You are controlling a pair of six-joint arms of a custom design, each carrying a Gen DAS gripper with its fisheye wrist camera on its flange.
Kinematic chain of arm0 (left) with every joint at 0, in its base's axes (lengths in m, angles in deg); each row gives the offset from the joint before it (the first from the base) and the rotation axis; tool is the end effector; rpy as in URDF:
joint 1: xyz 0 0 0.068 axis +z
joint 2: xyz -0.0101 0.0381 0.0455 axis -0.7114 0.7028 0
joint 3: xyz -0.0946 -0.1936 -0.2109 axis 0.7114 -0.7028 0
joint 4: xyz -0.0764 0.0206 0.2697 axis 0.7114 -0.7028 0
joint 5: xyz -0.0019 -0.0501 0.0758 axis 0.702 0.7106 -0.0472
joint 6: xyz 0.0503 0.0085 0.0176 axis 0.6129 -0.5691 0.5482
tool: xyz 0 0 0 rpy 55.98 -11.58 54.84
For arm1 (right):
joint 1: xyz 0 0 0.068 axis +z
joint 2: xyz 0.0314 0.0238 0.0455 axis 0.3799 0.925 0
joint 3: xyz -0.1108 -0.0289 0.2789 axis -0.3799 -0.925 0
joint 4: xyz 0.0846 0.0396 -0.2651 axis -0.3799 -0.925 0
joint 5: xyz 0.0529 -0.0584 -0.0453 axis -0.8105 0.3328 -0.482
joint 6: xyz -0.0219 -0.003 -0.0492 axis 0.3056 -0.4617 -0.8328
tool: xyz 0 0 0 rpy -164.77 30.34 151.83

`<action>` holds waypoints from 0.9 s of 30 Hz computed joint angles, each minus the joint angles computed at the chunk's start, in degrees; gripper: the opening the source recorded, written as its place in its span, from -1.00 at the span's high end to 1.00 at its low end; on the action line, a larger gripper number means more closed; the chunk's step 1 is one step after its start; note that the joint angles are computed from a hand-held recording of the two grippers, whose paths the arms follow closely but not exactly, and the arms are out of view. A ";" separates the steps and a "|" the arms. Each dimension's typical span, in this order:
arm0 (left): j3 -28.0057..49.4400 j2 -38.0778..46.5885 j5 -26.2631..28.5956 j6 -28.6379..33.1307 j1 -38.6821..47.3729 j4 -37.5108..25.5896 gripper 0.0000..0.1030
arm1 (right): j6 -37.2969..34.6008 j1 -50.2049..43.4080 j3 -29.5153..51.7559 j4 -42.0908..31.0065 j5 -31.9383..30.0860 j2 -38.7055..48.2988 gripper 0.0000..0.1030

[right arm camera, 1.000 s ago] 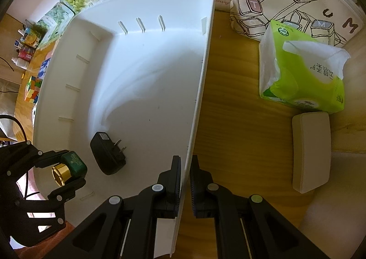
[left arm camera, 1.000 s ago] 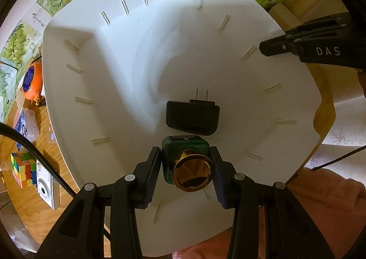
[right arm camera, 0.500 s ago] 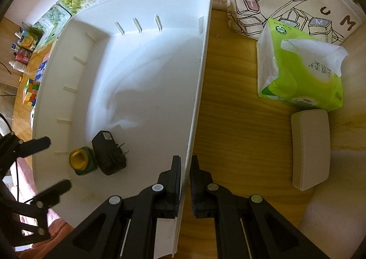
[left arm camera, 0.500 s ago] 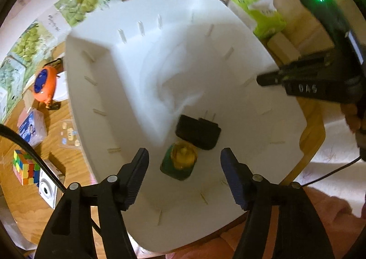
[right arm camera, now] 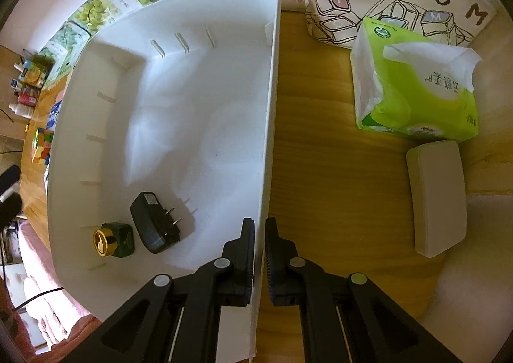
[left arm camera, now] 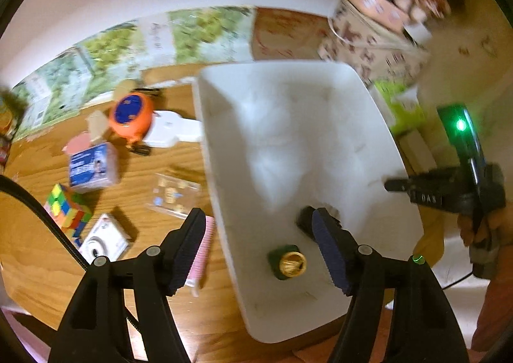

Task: Organize rigid objects
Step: 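Move left tool back over desk toward white toy with round lens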

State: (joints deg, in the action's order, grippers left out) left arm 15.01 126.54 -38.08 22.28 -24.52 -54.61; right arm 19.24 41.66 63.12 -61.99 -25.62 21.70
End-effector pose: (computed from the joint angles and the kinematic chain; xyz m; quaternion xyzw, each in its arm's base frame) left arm 0.2453 0.0813 0.2348 0.1740 0.9667 -0.0913 0.1638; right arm 0.2595 0.0959 0.1413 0.0405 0.9945 0.0873 0.0422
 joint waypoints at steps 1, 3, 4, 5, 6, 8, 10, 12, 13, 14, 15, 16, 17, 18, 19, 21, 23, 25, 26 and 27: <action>1.01 0.65 0.33 0.16 1.22 -0.01 -0.41 | 0.36 0.01 -0.08 -0.04 0.14 -0.11 0.87; 2.39 1.72 0.71 0.66 3.02 -0.10 -0.41 | 0.84 0.02 -0.12 -0.29 0.37 -0.37 0.87; 3.08 2.24 0.96 1.12 4.27 -0.25 -0.41 | 1.01 -0.04 -0.18 -0.32 0.42 -0.47 0.87; 3.88 2.84 1.25 1.51 5.69 -0.53 -0.41 | 1.31 -0.17 -0.34 -0.33 0.44 -0.71 0.87; 4.42 3.26 1.35 1.61 6.58 -0.74 -0.41 | 1.60 -0.30 -0.51 -0.26 0.44 -0.87 0.87; 5.73 4.58 1.54 2.07 9.24 -1.15 -0.41 | 2.00 -0.55 -0.90 -0.18 0.64 -1.18 0.87; 7.18 6.03 1.77 2.58 11.75 -1.85 -0.41 | 2.67 -0.39 -1.06 -0.47 1.32 -1.52 0.87; 8.52 7.60 1.63 2.89 13.90 -2.27 -0.41 | 3.12 -0.35 -0.98 -0.79 1.84 -1.64 0.87; 9.03 8.23 1.50 2.92 14.84 -2.31 -0.41 | 3.35 -0.25 -0.97 -0.94 2.13 -1.73 0.87; 9.48 8.82 1.34 2.93 15.68 -2.33 -0.41 | 3.66 -0.15 -1.02 -1.07 2.42 -1.86 0.87; 9.97 9.48 1.22 3.00 16.60 -2.37 -0.41 | 3.98 -0.04 -1.09 -1.20 2.74 -2.00 0.87; 10.78 10.43 1.30 3.10 17.79 -2.64 -0.41 | 4.40 0.17 -1.12 -1.23 2.94 -2.04 0.87; 11.40 11.24 1.28 3.00 18.60 -2.84 -0.41 | 4.89 0.28 -1.16 -1.38 3.22 -2.19 0.87; 11.97 12.01 1.21 2.75 19.39 -3.00 -0.43 | 5.32 0.48 -0.90 -1.66 3.42 -2.19 0.87; 12.63 12.97 0.97 2.26 20.20 -3.08 -0.47 | 5.61 0.50 -0.98 -1.72 3.58 -2.34 0.87; 13.60 14.66 -0.15 0.75 21.40 -2.69 -0.56 | 6.70 0.77 -1.14 -1.65 3.95 -2.55 0.87; 15.11 16.89 -0.79 -0.42 22.52 -3.15 -0.58 | 7.37 0.68 -1.47 -1.60 4.07 -3.05 0.87; 17.05 19.44 -0.89 -1.42 23.57 -4.52 -0.63 | 7.88 0.60 -1.81 -1.60 4.19 -3.51 0.87; 17.97 20.71 -0.98 -1.88 24.02 -5.14 -0.64 | 8.26 0.74 -2.03 -1.44 4.27 -3.66 0.87; 18.78 21.85 -1.13 -2.30 24.34 -5.62 -0.65 | 8.49 0.66 -2.23 -1.37 4.31 -3.86 0.87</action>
